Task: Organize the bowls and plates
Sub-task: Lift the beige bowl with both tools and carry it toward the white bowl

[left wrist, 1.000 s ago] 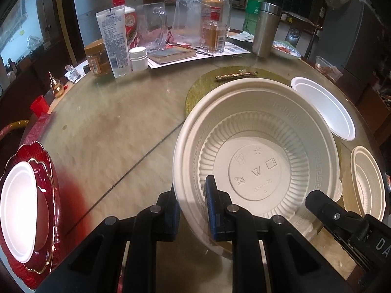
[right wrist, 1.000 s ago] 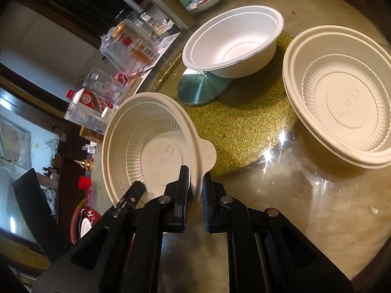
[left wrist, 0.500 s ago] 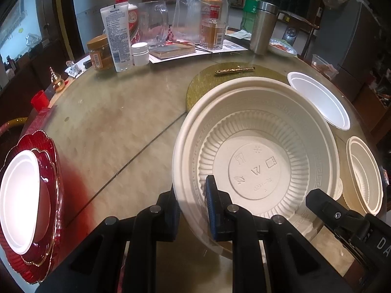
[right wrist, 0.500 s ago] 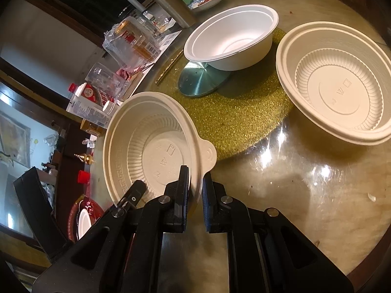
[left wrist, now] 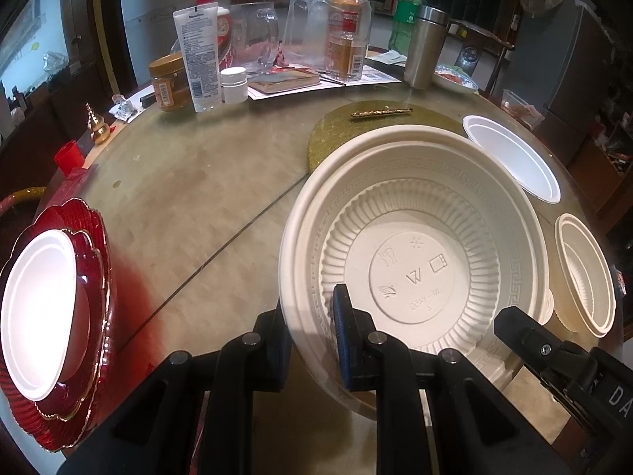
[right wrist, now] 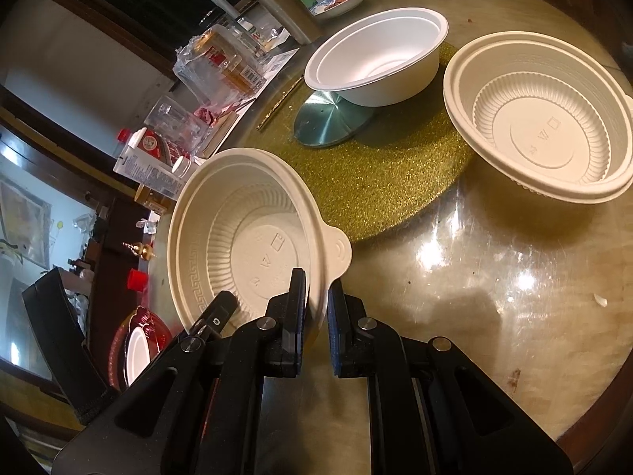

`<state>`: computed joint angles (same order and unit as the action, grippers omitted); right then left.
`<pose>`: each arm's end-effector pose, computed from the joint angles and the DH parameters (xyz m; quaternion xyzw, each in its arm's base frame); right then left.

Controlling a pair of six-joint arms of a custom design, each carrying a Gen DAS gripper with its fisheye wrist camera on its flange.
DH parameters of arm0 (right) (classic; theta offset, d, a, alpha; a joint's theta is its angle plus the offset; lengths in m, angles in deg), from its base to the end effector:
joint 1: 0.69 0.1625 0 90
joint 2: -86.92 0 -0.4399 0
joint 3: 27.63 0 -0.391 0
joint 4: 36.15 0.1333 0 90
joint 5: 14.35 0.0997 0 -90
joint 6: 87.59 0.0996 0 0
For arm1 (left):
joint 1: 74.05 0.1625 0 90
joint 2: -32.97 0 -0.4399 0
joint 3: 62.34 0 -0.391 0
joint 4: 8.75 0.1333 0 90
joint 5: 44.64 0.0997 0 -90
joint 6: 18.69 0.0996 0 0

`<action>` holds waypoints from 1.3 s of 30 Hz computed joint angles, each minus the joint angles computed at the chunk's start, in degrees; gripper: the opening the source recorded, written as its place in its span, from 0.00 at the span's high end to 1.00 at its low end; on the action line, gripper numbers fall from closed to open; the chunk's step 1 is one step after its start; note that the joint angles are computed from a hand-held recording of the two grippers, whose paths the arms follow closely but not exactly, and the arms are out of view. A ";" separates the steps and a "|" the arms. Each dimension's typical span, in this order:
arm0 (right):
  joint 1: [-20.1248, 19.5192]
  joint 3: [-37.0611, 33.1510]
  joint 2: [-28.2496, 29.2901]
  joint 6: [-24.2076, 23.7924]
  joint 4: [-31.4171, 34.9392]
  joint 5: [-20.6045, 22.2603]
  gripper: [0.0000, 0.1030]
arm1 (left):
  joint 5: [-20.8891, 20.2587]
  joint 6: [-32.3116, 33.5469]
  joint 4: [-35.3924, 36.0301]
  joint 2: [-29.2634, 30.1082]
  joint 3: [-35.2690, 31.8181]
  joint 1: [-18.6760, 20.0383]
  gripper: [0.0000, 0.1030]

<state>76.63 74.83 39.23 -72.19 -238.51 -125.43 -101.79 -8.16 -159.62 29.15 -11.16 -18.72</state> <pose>-0.0484 -0.6590 0.2028 -0.2945 -0.8144 0.4772 0.1490 -0.3125 -0.7812 -0.1539 0.3353 0.8922 -0.1690 0.2510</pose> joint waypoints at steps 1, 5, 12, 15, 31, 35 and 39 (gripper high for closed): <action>0.03 0.10 0.04 0.02 -0.10 0.02 0.90 | -0.03 0.01 0.06 -0.02 -0.01 0.06 0.83; 0.29 0.30 0.20 0.02 -0.49 -0.28 0.90 | -0.23 0.06 -0.56 -0.67 1.22 0.14 0.83; 0.59 0.94 0.23 -0.49 -1.80 -0.49 0.90 | -0.82 0.52 -2.11 -2.02 3.55 0.13 0.82; 0.78 1.14 0.29 -0.79 -2.42 -0.60 0.90 | -1.04 0.69 -2.87 -2.48 4.34 0.13 0.82; 2.45 0.75 0.94 -3.41 -3.92 -0.39 0.90 | -2.13 0.92 -6.98 -5.88 8.75 0.59 0.82; 2.91 0.46 1.19 -4.04 -3.93 -0.21 0.90 | -2.24 0.82 -7.71 -6.53 9.31 0.73 0.82; 3.54 -0.42 1.58 -4.76 -3.51 -0.25 0.90 | -2.36 0.70 -8.45 -7.20 9.82 0.90 0.81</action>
<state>80.17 74.40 40.81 -76.94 -242.02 -125.68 -104.15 -7.46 -168.07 21.95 -1.34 -17.82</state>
